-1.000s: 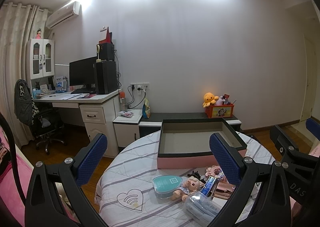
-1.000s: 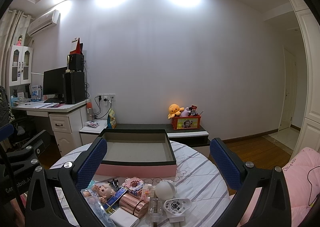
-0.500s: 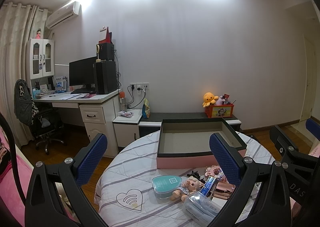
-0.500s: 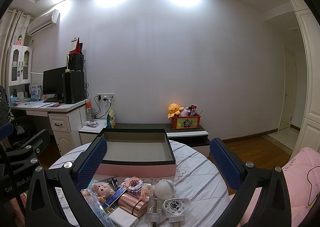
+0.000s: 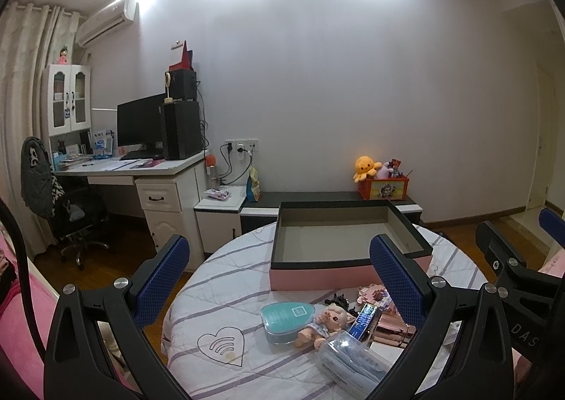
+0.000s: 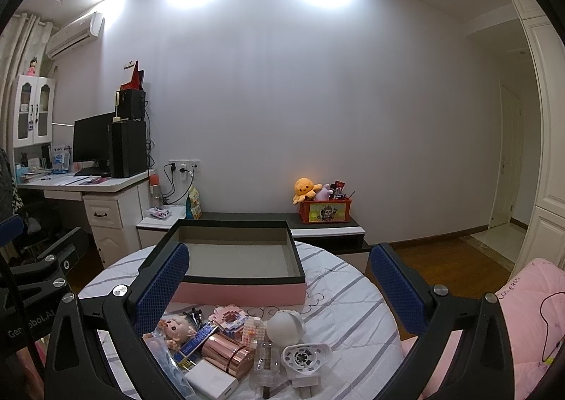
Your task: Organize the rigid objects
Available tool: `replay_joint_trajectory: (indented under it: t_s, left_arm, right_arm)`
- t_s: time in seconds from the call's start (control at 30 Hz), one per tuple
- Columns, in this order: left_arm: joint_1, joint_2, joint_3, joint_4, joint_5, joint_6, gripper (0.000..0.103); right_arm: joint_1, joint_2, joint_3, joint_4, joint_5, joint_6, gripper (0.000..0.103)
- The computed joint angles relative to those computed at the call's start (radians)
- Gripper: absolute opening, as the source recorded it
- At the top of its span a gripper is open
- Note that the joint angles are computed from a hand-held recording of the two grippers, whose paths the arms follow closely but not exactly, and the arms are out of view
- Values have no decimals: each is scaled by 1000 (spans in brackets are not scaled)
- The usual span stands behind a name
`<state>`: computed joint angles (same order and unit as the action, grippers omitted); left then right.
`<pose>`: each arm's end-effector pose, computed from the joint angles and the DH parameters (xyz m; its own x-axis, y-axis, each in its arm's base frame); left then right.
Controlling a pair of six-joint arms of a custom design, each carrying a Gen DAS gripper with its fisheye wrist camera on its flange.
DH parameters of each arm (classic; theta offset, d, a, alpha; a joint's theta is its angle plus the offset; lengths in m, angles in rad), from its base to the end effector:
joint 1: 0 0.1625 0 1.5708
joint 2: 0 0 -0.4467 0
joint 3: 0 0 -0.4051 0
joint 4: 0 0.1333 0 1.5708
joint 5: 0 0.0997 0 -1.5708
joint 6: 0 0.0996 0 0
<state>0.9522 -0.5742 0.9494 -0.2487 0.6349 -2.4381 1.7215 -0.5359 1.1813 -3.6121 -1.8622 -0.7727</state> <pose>-0.2888 -0.7739 0.1503 -0.6744 -0.1674 -0.7192 0.6680 0.2768 -0.6908 0.2265 -0.7940 0.2285 -0.6902 -0.0228 0.7232 -0.7094 0.2181 -0.6702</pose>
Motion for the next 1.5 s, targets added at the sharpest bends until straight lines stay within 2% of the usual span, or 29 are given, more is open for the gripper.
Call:
replay_joint_trajectory:
  t_s: [0.23,0.33,0.6,0.73,0.83,0.93,1.0,1.07,1.13,1.17,1.33,1.43,1.5]
  left_arm:
    - [12,25,-26,53,2,-48,103]
    - [22,72,-93,174,-4,-130,103]
    - [47,291,-406,620,-43,-465,103]
    - [52,423,-615,797,-81,-521,103]
    - [53,478,-700,842,-133,-510,103]
    - [67,400,-561,773,-119,-529,103]
    - [77,371,-510,739,-126,-532,95]
    - [89,367,-518,767,-112,-549,81]
    - [106,330,-469,761,-51,-572,71]
    - [112,332,-481,770,-38,-575,69]
    - [126,300,-440,769,26,-566,69]
    - [135,293,-433,796,66,-599,75]
    - [139,290,-430,813,78,-642,81]
  right_arm:
    - [-11,11,-17,24,-16,-3,103]
    - [-21,14,-16,31,-24,-11,103]
    - [-75,28,-20,79,-117,-44,103]
    - [-100,26,-14,108,-145,-40,103]
    - [-112,20,3,116,-143,-40,103]
    - [-121,15,15,135,-134,-44,103]
    - [-121,12,14,158,-134,-48,103]
    - [-122,14,13,179,-134,-51,103]
    - [-126,16,7,220,-124,-40,103]
    - [-127,20,1,236,-120,-39,103]
    - [-133,45,-71,375,-125,-13,103]
    - [-137,35,-90,464,-103,26,102]
    - [-144,27,-105,540,-75,53,96]
